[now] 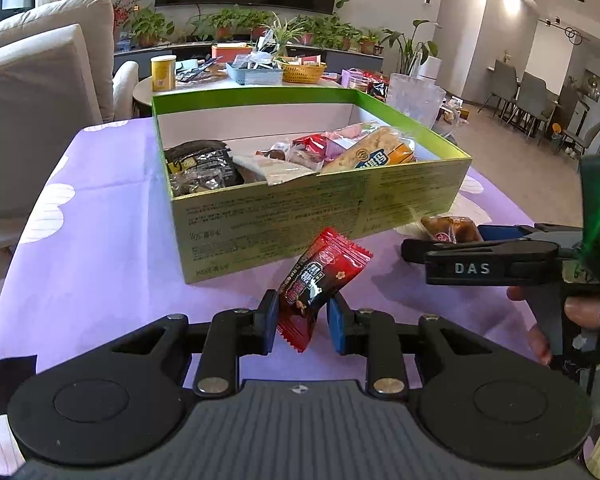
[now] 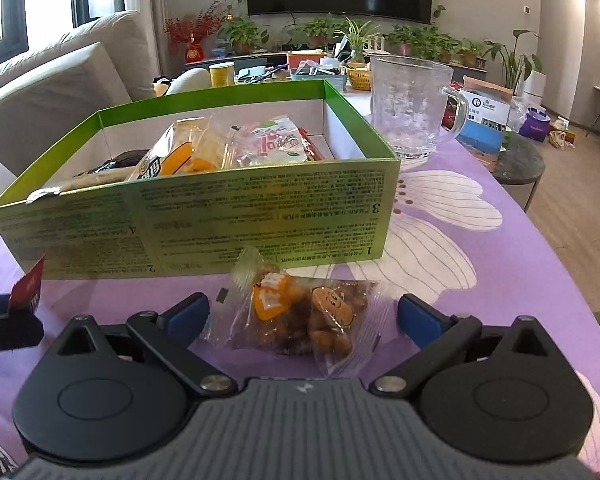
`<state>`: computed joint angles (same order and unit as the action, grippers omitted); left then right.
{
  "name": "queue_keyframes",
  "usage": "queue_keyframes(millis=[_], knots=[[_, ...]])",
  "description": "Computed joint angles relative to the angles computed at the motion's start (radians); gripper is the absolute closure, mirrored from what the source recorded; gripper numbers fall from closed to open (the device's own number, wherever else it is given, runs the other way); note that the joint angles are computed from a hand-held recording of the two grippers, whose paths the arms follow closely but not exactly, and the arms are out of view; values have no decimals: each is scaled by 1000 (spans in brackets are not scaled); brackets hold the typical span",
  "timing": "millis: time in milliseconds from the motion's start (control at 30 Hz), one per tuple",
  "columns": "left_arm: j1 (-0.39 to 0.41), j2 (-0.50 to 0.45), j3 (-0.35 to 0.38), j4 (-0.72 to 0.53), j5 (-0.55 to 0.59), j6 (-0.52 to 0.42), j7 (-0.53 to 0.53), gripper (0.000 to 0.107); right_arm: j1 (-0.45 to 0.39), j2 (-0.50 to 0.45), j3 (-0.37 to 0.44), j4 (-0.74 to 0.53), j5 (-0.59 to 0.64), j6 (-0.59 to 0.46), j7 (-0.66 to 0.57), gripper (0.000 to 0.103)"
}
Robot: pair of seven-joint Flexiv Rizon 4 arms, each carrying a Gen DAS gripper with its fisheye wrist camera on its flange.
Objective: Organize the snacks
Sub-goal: 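Grasp the clear bag of orange-filled pastries with the right gripper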
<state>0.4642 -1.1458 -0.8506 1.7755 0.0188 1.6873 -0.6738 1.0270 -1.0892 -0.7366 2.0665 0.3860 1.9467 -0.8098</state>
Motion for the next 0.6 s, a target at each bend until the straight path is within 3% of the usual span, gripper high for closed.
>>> queue_keyframes(millis=[267,600], knots=[[21,-5,-21,15,12,-1,5,82,54,-14,-35,36,12,18,-16,33],[24,-2,-22,23,20,8,-2,82,62,-4,-35,44,67,63,-69,33]])
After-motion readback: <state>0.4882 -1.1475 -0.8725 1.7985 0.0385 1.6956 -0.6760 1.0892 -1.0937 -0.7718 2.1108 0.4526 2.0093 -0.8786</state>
